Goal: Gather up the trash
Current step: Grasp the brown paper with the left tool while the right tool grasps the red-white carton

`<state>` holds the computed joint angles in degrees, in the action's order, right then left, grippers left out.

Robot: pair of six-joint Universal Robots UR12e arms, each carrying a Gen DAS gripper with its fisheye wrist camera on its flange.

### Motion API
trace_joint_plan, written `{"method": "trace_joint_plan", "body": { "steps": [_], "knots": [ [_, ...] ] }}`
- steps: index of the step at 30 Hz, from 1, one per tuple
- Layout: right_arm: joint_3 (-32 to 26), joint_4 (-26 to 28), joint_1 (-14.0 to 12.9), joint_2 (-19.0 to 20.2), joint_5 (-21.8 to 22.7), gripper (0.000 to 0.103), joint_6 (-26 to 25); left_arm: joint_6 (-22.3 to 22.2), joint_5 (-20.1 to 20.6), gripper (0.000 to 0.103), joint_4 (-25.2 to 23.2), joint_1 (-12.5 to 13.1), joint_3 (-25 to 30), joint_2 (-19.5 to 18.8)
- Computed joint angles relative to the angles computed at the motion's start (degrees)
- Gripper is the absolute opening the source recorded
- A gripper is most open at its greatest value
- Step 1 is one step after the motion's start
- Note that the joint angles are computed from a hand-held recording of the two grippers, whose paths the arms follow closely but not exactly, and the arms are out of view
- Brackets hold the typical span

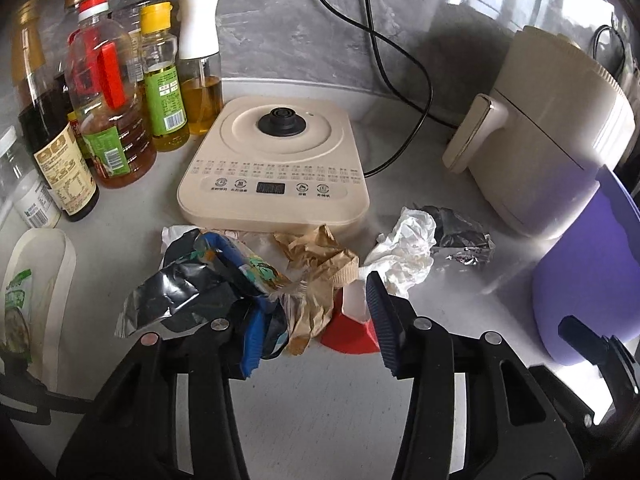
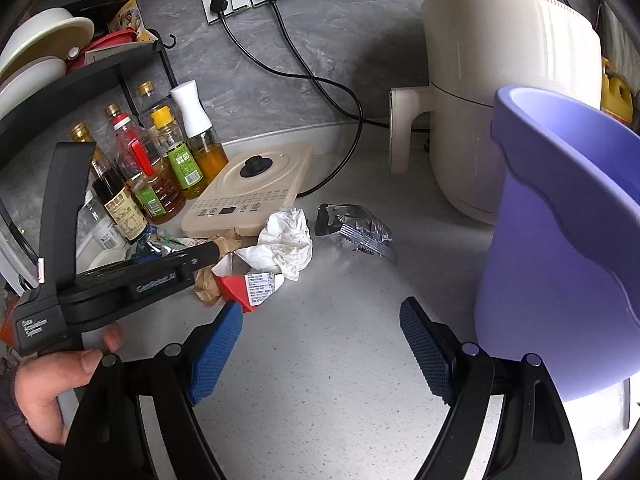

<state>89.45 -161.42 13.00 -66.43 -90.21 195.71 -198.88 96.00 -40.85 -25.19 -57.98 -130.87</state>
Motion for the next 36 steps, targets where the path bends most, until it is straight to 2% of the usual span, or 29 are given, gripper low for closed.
{"method": "trace_joint_plan", "body": {
  "steps": [3,7,10,12,17,23,32,34,36],
  "knots": [
    [0.0,0.2,0.0,0.1,0.3,0.080,-0.1,0.4,0.5,0.053,-1.8,-0.2,1.7,-0.9],
    [0.2,0.1,-0.2,0.1,0.6,0.080,0.1,-0.1,1.5,0.052,-4.2,-0.3,3.8,-2.1],
    [0.6,0.2,-0.4,0.0,0.9,0.080,0.5,-2.3,1.4,0.036,-6.1,-0.2,5.0,-2.8],
    [0.6,0.5,-0.5,0.0,1.0,0.080,0.5,-3.0,0.4,0.018,-5.6,0.0,4.8,-2.6],
    [-0.1,1.5,-0.3,0.5,2.1,0.080,0.0,-3.0,-1.0,0.006,-1.2,0.1,2.1,-1.0],
    [-2.1,2.4,0.1,2.1,4.1,0.080,0.0,-1.7,-2.2,0.004,1.6,0.2,-0.7,1.0],
    [-5.4,4.0,1.0,4.9,6.2,0.080,-1.0,-2.4,-3.5,0.004,4.6,1.0,-5.6,4.1],
    [-6.2,4.6,1.1,5.6,6.4,0.069,-0.8,-2.5,-4.0,0.004,5.4,1.2,-6.5,4.7],
    [-7.1,6.9,0.9,6.3,7.3,0.025,-0.8,-2.6,-4.2,0.004,6.0,1.4,-7.0,5.0]
  ]
}}
